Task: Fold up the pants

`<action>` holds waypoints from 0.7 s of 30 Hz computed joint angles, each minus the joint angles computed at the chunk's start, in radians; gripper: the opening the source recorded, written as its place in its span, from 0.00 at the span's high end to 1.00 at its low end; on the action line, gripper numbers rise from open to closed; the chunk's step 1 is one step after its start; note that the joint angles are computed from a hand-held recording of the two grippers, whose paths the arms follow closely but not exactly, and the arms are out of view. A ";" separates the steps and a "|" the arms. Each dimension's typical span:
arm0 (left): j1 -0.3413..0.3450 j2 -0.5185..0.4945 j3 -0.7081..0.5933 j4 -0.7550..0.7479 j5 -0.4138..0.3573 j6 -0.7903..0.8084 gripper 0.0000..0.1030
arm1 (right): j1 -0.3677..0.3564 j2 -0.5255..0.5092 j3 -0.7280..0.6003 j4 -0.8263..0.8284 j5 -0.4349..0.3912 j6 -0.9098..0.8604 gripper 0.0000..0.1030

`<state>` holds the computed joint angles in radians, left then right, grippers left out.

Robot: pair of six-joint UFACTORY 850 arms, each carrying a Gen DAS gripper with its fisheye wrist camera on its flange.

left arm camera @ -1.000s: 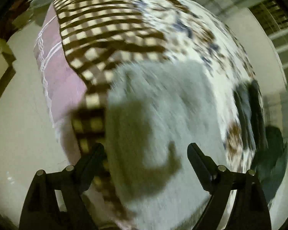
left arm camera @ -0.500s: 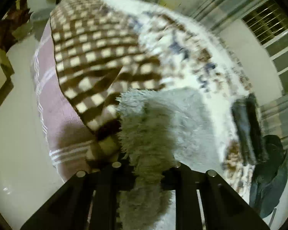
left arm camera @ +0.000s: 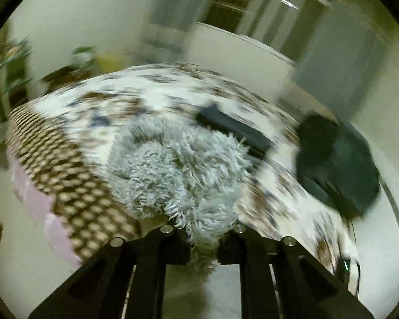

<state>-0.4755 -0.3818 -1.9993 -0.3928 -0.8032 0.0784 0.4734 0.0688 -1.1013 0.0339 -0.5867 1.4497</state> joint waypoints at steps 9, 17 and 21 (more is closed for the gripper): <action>-0.308 0.059 0.198 0.079 -0.150 -0.004 0.86 | 0.037 0.334 0.244 -0.098 -0.162 0.198 0.04; -0.396 0.021 0.172 0.088 -0.296 -0.024 0.05 | 0.044 0.578 0.405 -0.094 -0.225 0.288 0.01; -0.385 0.053 0.149 0.103 -0.336 -0.024 0.05 | -0.039 0.589 0.419 -0.038 -0.103 0.193 0.00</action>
